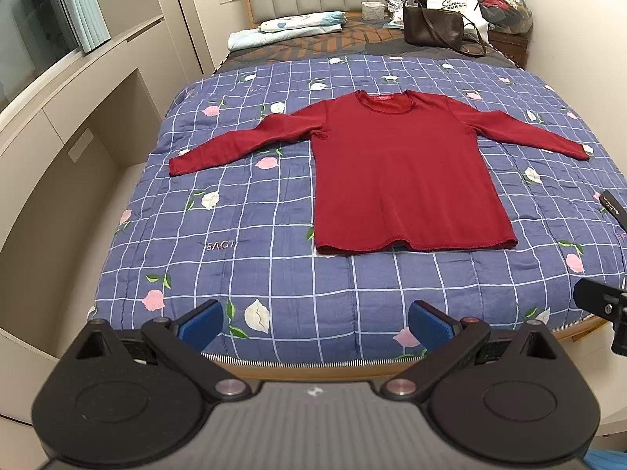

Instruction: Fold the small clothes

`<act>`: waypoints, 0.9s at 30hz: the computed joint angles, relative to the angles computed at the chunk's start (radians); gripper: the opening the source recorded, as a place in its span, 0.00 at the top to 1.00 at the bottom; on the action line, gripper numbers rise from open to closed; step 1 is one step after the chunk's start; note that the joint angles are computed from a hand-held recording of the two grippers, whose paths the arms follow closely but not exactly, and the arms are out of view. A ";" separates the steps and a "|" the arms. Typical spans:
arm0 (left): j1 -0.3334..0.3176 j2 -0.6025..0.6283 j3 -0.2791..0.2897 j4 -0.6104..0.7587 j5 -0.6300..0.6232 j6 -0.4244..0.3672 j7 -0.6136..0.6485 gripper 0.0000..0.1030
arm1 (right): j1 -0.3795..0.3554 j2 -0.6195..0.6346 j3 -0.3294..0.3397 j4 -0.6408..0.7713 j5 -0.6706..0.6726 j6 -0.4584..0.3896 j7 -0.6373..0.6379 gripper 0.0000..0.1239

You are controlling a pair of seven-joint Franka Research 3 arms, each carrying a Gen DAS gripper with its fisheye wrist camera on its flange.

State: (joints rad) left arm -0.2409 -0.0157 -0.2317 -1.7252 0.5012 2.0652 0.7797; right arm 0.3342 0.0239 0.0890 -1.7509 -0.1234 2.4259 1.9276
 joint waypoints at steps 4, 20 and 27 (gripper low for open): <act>0.003 0.004 0.003 -0.002 -0.002 0.004 0.002 0.00 | 0.001 -0.003 0.001 -0.006 0.001 0.002 0.001 0.17; 0.005 0.007 0.005 0.007 -0.019 -0.003 0.008 0.00 | -0.001 -0.004 0.001 -0.009 0.006 0.001 -0.003 0.17; 0.006 0.006 0.005 0.006 -0.026 -0.005 0.009 0.00 | -0.001 -0.004 0.001 -0.007 0.006 -0.001 -0.003 0.17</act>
State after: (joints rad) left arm -0.2351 -0.0093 -0.2267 -1.7190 0.4754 2.0605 0.7884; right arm 0.3331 0.0201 0.0898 -1.7584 -0.1170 2.4245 1.9242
